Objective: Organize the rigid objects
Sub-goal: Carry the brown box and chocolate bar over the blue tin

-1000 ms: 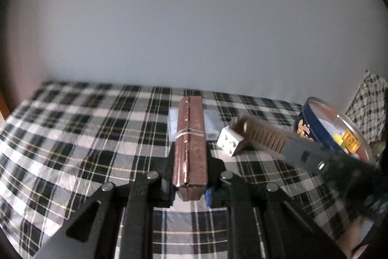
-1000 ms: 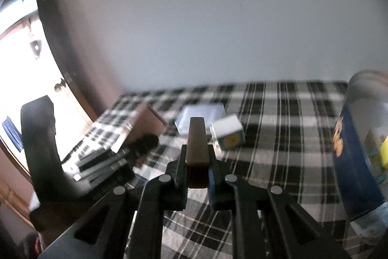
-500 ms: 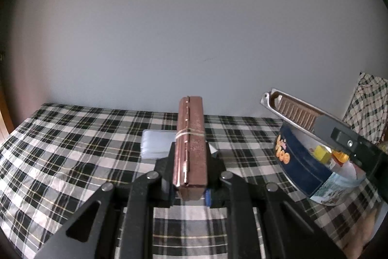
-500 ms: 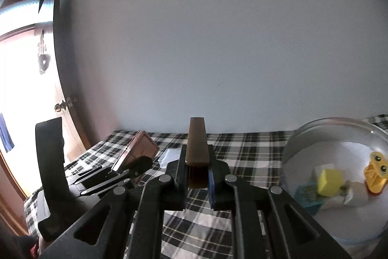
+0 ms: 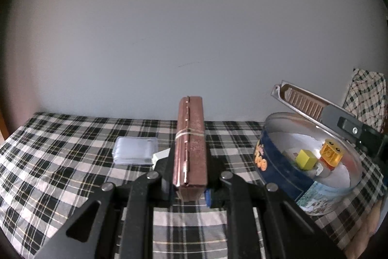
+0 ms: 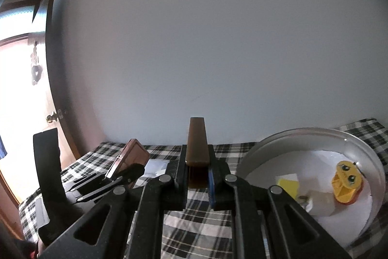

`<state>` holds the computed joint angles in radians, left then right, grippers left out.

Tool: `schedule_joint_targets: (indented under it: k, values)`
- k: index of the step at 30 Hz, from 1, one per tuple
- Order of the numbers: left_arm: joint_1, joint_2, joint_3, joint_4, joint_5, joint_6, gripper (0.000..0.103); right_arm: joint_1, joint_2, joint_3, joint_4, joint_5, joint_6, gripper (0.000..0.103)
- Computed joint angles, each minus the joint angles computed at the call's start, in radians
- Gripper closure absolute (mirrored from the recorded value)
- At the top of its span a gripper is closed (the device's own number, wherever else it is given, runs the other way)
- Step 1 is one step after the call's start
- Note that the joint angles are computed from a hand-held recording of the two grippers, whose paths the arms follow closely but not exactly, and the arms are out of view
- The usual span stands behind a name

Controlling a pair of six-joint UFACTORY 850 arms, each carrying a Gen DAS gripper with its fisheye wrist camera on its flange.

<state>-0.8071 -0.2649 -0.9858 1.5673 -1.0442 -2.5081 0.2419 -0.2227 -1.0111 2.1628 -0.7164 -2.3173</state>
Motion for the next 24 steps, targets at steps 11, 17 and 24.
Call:
schedule_joint_targets:
  k: [11,17,24]
  values:
    - [-0.007,-0.06,-0.093,0.024,0.009,0.032,0.088,-0.046,-0.001,-0.008,0.023,-0.006,-0.009,0.089]
    - [-0.01,-0.09,-0.137,0.028,0.015,0.059,0.088,-0.071,-0.004,-0.016,0.034,-0.008,-0.009,0.089]
    - [-0.011,-0.121,-0.185,0.041,0.018,0.071,0.088,-0.076,-0.004,-0.019,0.082,0.013,-0.033,0.089]
